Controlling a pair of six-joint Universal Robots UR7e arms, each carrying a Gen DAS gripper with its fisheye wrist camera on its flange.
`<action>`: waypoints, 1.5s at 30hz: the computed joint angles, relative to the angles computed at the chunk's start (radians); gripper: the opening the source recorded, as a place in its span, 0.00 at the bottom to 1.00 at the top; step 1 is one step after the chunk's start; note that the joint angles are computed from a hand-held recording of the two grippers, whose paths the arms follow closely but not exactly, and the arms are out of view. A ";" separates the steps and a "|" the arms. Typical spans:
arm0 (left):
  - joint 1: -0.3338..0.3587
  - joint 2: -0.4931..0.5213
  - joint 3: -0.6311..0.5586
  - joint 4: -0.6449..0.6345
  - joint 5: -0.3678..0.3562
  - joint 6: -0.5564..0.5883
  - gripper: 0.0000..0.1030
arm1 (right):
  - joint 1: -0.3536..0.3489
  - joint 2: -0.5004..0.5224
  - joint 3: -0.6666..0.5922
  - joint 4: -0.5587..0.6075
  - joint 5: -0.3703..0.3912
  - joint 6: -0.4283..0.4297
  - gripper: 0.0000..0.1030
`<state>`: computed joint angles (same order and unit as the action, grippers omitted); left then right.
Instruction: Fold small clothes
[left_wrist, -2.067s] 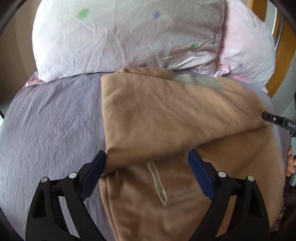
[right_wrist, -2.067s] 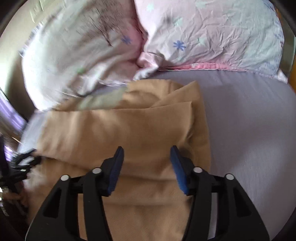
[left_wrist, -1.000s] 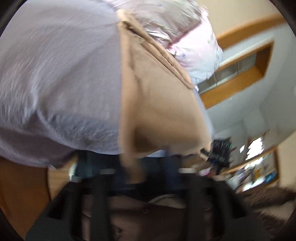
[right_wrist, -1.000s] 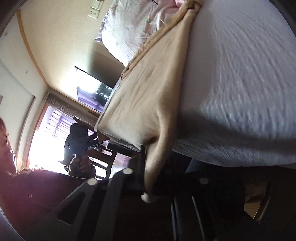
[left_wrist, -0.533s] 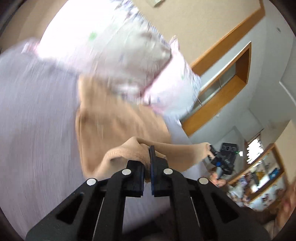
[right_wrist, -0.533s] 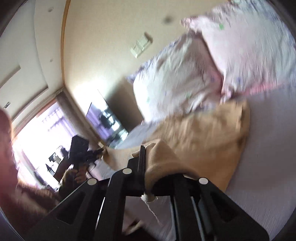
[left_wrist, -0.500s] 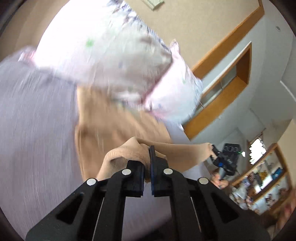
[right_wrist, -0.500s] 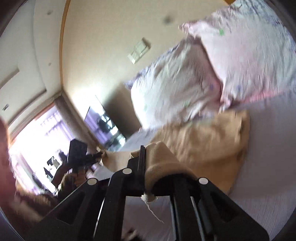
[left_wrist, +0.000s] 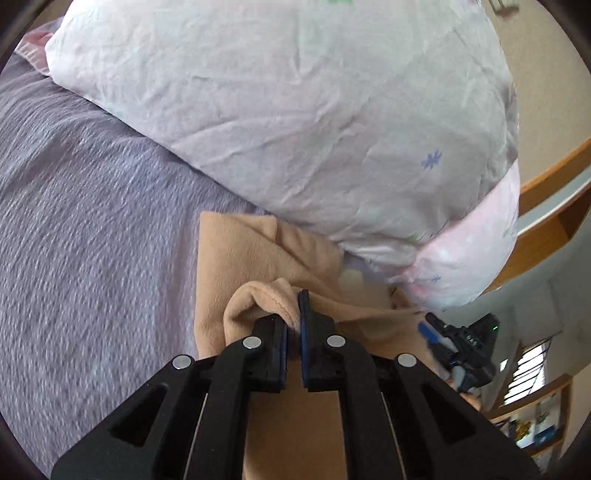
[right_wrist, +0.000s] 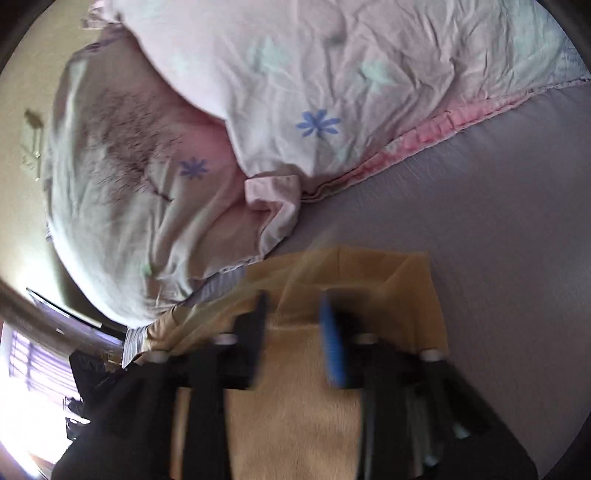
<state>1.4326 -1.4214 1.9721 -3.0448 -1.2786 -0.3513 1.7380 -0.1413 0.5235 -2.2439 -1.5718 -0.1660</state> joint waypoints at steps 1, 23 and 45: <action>0.001 -0.003 0.005 -0.032 -0.002 -0.011 0.12 | 0.009 -0.019 0.035 -0.075 -0.037 -0.009 0.70; -0.180 -0.191 0.203 0.239 0.284 -0.096 0.73 | -0.048 -0.351 0.632 -0.346 0.222 -0.203 0.94; -0.288 0.294 -0.228 0.262 -0.167 -0.004 0.32 | -0.070 -0.388 0.691 -0.598 0.197 -0.120 0.96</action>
